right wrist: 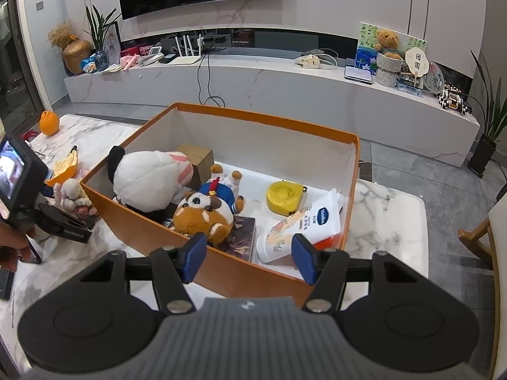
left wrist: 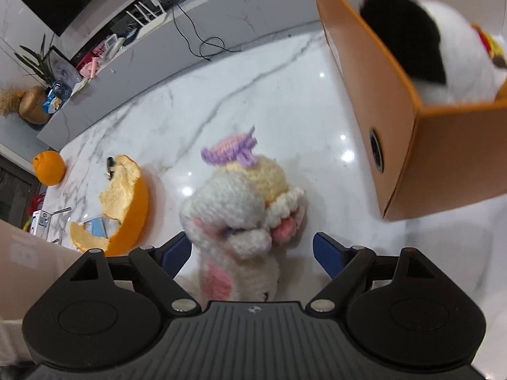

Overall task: Organize objects
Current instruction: 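Grasp the pink-and-white crocheted bunny with the left gripper, then grasp the pink notebook with the right gripper while the left gripper holds the bunny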

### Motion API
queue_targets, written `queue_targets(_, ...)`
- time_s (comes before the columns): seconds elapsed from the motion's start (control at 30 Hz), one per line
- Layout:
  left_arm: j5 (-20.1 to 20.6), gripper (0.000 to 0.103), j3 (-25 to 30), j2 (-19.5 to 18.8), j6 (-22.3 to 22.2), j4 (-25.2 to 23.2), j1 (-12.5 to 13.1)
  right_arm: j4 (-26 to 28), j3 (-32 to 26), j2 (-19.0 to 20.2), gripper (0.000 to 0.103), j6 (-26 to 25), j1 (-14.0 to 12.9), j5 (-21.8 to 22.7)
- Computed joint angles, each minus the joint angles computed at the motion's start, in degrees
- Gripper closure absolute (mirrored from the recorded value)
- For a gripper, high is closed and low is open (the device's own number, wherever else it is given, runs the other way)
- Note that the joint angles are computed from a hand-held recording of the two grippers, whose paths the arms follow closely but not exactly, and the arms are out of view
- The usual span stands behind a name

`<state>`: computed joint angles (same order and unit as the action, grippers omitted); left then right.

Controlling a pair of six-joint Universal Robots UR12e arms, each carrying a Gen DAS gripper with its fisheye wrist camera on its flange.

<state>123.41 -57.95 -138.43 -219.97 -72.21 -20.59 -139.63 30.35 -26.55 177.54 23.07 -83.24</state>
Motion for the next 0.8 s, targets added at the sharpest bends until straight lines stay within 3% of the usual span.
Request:
queue_targets(0.07, -0.6, 0.005, -2.3, 0.8, -0.2, 5.1, 0.1, 0.7, 0.1, -0.1, 0.041, -0.5, 0.0, 0.3)
queue_targets(0.17, -1.7, 0.008, -2.6, 1.1, -0.7, 5.9, 0.1, 1.6, 1.1, -0.7, 0.037, -2.0, 0.3, 0.3)
queue_targets(0.23, -2.0, 0.016, -2.7, 1.2, -0.4, 6.6, 0.1, 0.7, 2.7, -1.5, 0.036, -3.9, 0.6, -0.5)
queue_targets(0.3, -2.9, 0.034, -2.6, 1.2, 0.2, 7.1, 0.0, 0.1, 4.1, -2.2, 0.036, -4.5, 0.7, 0.0)
queue_targets(0.37, -4.2, 0.044, -2.4, 1.1, 0.5, 7.3, 0.0, 0.4, 5.2, -2.9, 0.036, -4.6, 0.6, 0.8)
queue_targets(0.47, -6.3, 0.045, -2.3, 1.2, 1.3, 8.1, -0.4, -0.3, 7.1, -3.9, 0.036, -5.7, 0.6, 0.6)
queue_targets(0.8, -7.3, 0.047, -3.7, 2.0, 0.6, 9.0, -3.0, -1.5, 12.6, -6.9, 0.036, -5.2, 0.2, 2.2)
